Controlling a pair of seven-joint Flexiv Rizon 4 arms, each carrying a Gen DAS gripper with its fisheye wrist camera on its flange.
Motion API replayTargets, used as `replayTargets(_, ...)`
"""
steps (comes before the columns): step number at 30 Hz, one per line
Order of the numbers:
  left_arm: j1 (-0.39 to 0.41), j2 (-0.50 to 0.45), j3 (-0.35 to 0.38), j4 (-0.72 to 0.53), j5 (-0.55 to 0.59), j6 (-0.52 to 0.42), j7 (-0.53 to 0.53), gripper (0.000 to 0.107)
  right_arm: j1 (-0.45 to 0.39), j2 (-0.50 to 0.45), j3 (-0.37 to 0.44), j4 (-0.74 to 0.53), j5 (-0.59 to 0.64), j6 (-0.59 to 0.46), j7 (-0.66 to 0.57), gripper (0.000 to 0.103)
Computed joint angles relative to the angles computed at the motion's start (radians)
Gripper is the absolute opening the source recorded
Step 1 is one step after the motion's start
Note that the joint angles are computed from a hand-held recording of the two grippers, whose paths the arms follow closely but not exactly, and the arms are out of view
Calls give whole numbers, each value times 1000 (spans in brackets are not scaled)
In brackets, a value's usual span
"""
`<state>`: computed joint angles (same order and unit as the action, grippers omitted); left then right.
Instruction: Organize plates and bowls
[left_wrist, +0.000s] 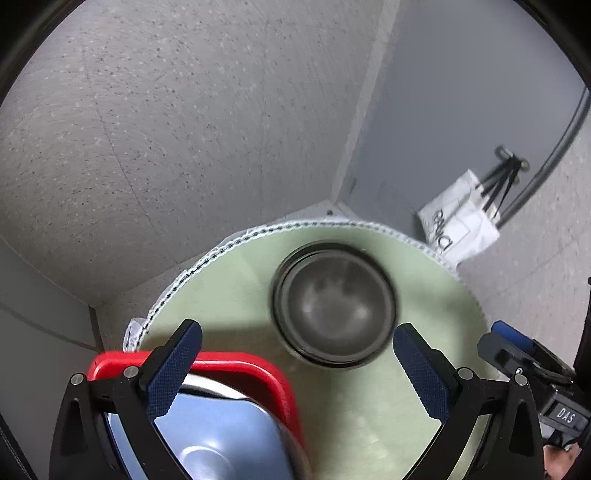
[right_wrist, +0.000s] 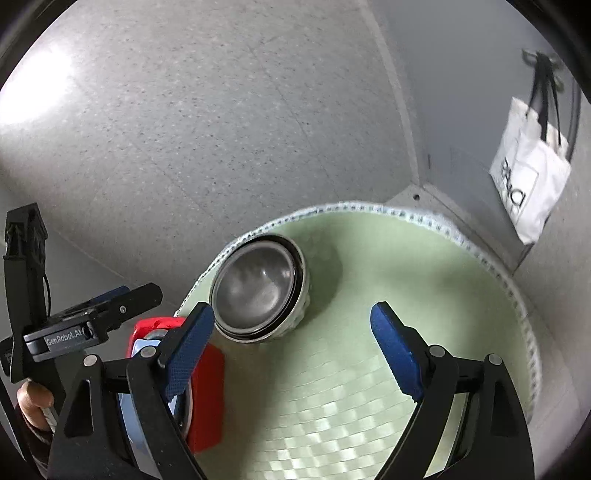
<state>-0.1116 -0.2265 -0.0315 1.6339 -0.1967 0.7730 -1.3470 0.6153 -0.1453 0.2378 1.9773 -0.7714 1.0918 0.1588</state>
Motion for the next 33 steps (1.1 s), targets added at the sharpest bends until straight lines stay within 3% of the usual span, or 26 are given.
replayTargets(6,30,-109,-5,-124,-7,-106,41,102,23,-85,-17,-38,45,17,68,88)
replayTargets(12,36,-256,-14,-292,-14,-219,20,101,36,-159,-41,-69,130,46,62,88)
replayTargets(17,18,-339,-12,-381,10,-256,4,95,39,-199,-56,-78,199,82,48,88)
replayTargets(20,10,-365,-14,-404,14,-268,3,83,44,-220,-62,-93,224,94,28,85)
replayTargets(25,5,-414,-24,-442,7,-295,23,56,44,-245,-66,-103,274,143,-11,61)
replayTargets(27,2,-432,-26,-457,4,-301,30,38,49,-249,-70,-102,287,163,-24,48)
replayTargets(28,-3,-437,-20,-463,12,-298,27,35,51,-250,-73,-102,290,172,-30,43)
replayTargets(33,-5,-410,-18,-401,8,-238,27,31,62,-241,-69,-115,306,118,-71,38)
